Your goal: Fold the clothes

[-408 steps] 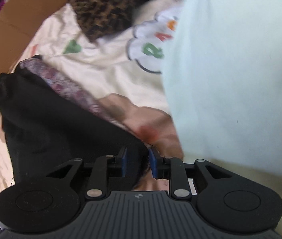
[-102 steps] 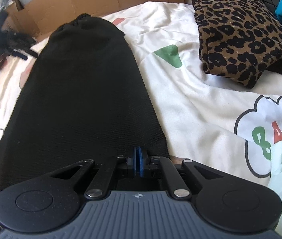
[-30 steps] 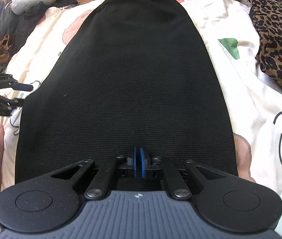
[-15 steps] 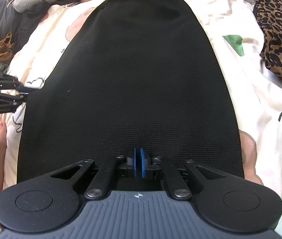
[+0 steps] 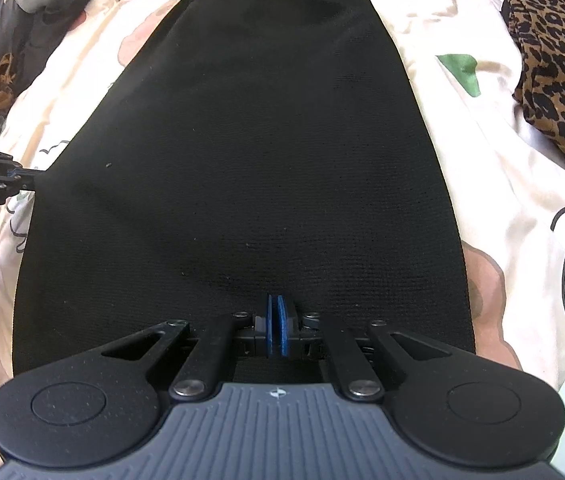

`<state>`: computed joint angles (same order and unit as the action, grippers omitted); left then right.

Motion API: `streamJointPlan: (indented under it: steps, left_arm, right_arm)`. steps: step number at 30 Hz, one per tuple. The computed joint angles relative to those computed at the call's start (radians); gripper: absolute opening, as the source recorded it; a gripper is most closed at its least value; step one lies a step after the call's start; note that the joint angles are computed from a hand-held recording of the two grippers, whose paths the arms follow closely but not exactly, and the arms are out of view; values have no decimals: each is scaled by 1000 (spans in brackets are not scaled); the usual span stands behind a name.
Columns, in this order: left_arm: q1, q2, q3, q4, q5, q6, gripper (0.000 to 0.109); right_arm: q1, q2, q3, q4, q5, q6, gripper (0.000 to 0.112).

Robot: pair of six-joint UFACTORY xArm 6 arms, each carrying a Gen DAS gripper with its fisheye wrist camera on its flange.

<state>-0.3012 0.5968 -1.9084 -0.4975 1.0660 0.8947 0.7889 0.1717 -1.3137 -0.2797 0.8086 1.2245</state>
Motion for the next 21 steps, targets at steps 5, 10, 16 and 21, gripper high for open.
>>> streamJointPlan:
  steps: [5,10,16,21]
  left_arm:
    - [43,-20,-16,35,36,-31,6]
    - [60,-13,-67,8,65,-86,7]
    - [-2,20,-109,-42,110,-85,8]
    - [-35,62,-151,-41,155,-95,8]
  right_arm:
    - [2,-28,20,-20,18,32,9]
    - [-1,-73,53,-63,60,99,9]
    - [0,-132,106,-111,119,182,9]
    - [-1,-153,124,-154,143,221,8]
